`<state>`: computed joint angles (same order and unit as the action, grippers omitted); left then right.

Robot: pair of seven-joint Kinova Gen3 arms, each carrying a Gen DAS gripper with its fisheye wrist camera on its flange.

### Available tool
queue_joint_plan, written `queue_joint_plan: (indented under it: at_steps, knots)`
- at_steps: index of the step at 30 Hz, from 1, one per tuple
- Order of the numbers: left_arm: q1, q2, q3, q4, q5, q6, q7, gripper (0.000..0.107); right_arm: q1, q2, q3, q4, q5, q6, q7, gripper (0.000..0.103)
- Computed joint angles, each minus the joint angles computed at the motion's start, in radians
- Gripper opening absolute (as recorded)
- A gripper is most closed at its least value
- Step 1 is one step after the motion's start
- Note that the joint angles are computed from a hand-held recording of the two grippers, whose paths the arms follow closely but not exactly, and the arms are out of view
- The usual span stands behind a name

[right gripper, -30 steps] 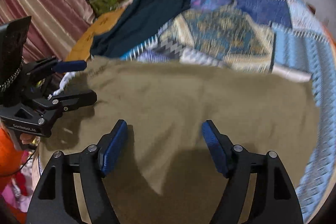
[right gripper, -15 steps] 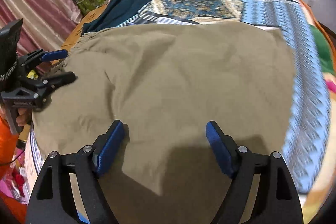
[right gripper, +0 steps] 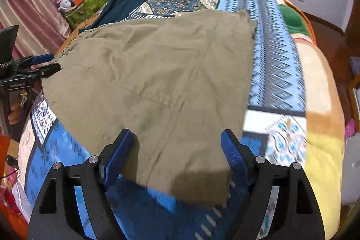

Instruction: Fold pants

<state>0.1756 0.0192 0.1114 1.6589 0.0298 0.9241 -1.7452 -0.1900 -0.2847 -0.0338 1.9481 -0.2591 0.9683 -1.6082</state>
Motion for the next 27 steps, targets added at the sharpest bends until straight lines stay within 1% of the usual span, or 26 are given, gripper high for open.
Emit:
queue_joint_plan:
  at_steps: [3,6,7,8,13,16,17,19,23,26,27]
  knots:
    - [-0.014,-0.022,-0.012,0.006,0.031,0.018,-0.006,0.088,0.003,-0.005,-0.012,-0.009,0.013,0.014,-0.021,0.078]
    - [-0.03,-0.058,-0.005,0.021,0.012,0.008,0.032,0.088,0.003,-0.02,-0.036,-0.023,0.047,0.019,-0.045,0.078]
    - [-0.035,-0.069,-0.009,0.024,0.019,0.006,0.034,0.088,0.001,-0.029,-0.045,-0.029,0.057,0.013,-0.054,0.078]
    - [-0.029,-0.079,-0.031,0.021,0.043,0.014,0.028,0.088,0.0,-0.037,-0.05,-0.037,0.066,0.005,-0.061,0.078]
    - [-0.068,-0.111,-0.063,0.011,0.157,0.044,0.013,0.088,-0.007,-0.067,-0.091,-0.069,0.12,-0.055,-0.112,0.078]
    - [-0.084,-0.123,-0.078,0.012,0.219,0.06,0.006,0.088,-0.003,-0.073,-0.144,-0.085,0.177,-0.108,-0.162,0.078]
    - [-0.088,-0.127,-0.083,0.018,0.243,0.063,0.002,0.088,-0.009,-0.076,-0.149,-0.083,0.188,-0.122,-0.167,0.078]
    - [-0.095,-0.125,-0.093,0.029,0.286,0.078,-0.011,0.088,-0.019,-0.068,-0.171,-0.08,0.207,-0.163,-0.192,0.079]
    - [-0.115,-0.098,-0.112,0.045,0.384,0.135,-0.058,0.087,-0.059,-0.03,-0.185,-0.061,0.21,-0.213,-0.216,0.079]
    - [-0.126,-0.086,-0.106,0.059,0.418,0.156,-0.072,0.087,-0.064,0.002,-0.226,-0.032,0.26,-0.26,-0.267,0.079]
    - [-0.131,-0.076,-0.11,0.061,0.444,0.172,-0.086,0.086,-0.065,0.008,-0.228,-0.024,0.27,-0.268,-0.287,0.079]
